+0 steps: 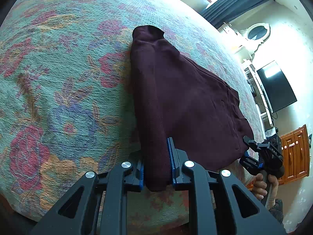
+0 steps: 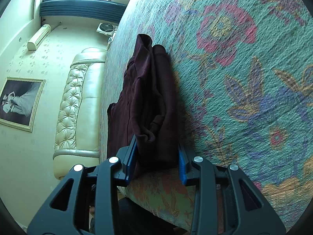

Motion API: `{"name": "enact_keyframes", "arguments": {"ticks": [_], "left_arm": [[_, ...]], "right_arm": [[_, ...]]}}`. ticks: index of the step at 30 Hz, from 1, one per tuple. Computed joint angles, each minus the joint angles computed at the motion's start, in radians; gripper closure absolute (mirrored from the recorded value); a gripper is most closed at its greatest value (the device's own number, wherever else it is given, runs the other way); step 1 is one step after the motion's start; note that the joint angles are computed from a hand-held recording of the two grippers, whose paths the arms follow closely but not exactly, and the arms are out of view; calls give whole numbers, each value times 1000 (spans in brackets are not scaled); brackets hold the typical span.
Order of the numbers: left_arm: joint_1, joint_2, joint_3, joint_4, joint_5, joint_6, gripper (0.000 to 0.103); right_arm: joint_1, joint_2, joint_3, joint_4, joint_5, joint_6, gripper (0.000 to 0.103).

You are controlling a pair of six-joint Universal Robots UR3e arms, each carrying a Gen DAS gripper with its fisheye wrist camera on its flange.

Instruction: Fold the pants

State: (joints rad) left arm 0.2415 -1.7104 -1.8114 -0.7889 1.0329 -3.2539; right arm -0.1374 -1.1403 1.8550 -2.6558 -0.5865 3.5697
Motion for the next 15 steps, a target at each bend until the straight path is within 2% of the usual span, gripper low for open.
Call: {"name": "enact_keyframes", "arguments": {"ticks": [11, 14, 15], "left_arm": [[9, 5, 6, -24, -7, 27, 82], [30, -16, 12, -56, -41, 52, 58], [49, -15, -9, -50, -78, 54, 44]], "right_arm": [[2, -6, -12, 8, -1, 14, 67], [-12, 8, -3, 19, 22, 3, 57], [-19, 9, 4, 17, 30, 2, 54]]}}
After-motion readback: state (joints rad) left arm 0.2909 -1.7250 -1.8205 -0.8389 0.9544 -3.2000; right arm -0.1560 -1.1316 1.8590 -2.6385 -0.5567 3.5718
